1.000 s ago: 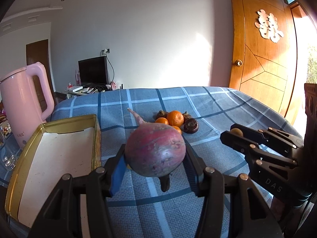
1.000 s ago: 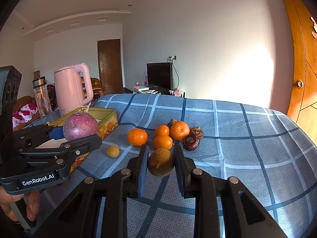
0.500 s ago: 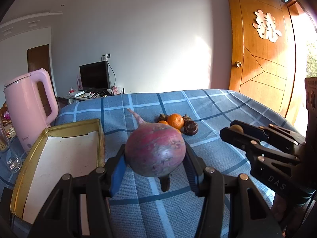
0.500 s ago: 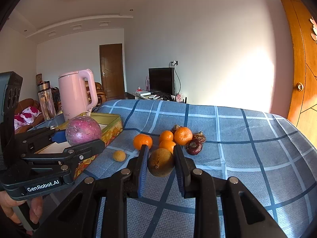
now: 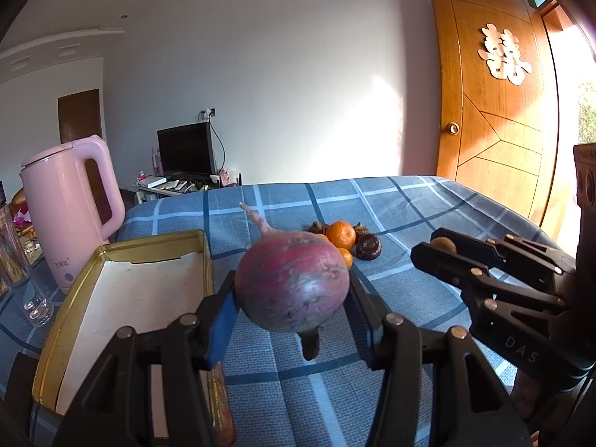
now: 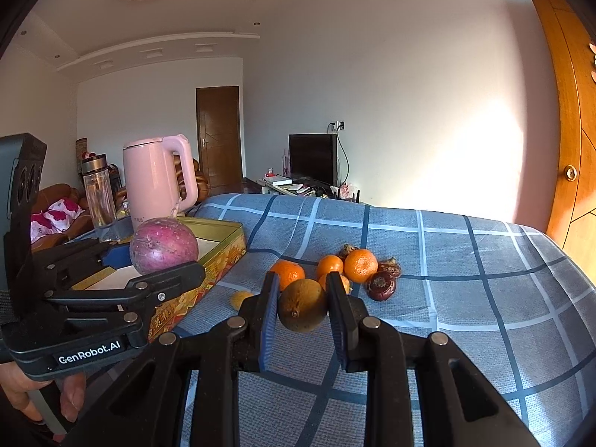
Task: Organize fruits
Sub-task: 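Carry the purple root in the left tool while the right tool carries the yellow fruit toward the gold tray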
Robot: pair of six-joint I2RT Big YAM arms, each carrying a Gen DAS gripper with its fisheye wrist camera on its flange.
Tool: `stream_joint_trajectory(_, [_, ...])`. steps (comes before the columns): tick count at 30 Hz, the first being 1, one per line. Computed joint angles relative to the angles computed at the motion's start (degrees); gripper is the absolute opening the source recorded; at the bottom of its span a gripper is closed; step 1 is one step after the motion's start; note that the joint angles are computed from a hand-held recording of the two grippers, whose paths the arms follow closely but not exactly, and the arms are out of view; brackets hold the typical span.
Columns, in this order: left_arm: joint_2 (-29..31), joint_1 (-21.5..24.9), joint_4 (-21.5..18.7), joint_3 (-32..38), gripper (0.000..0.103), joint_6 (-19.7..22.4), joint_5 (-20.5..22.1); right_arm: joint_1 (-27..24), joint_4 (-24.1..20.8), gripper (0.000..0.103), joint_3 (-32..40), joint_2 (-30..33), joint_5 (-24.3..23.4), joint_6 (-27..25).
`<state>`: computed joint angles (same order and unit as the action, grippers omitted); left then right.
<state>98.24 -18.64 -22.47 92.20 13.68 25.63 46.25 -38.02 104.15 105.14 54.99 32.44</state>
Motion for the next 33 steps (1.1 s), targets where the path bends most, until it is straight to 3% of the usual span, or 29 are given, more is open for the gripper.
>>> stream_joint_trajectory(21, [2.9,3.6,-0.6,3.6,0.056,-2.8,-1.6,-0.5,0.0,0.027,9.0,6.3,-4.7,-5.9])
stream_joint_trajectory(33, [4.8,5.3,-1.6,5.8,0.056,-3.6,-2.6,-1.2,-1.1,0.027,16.2,10.8,-9.7,-8.6])
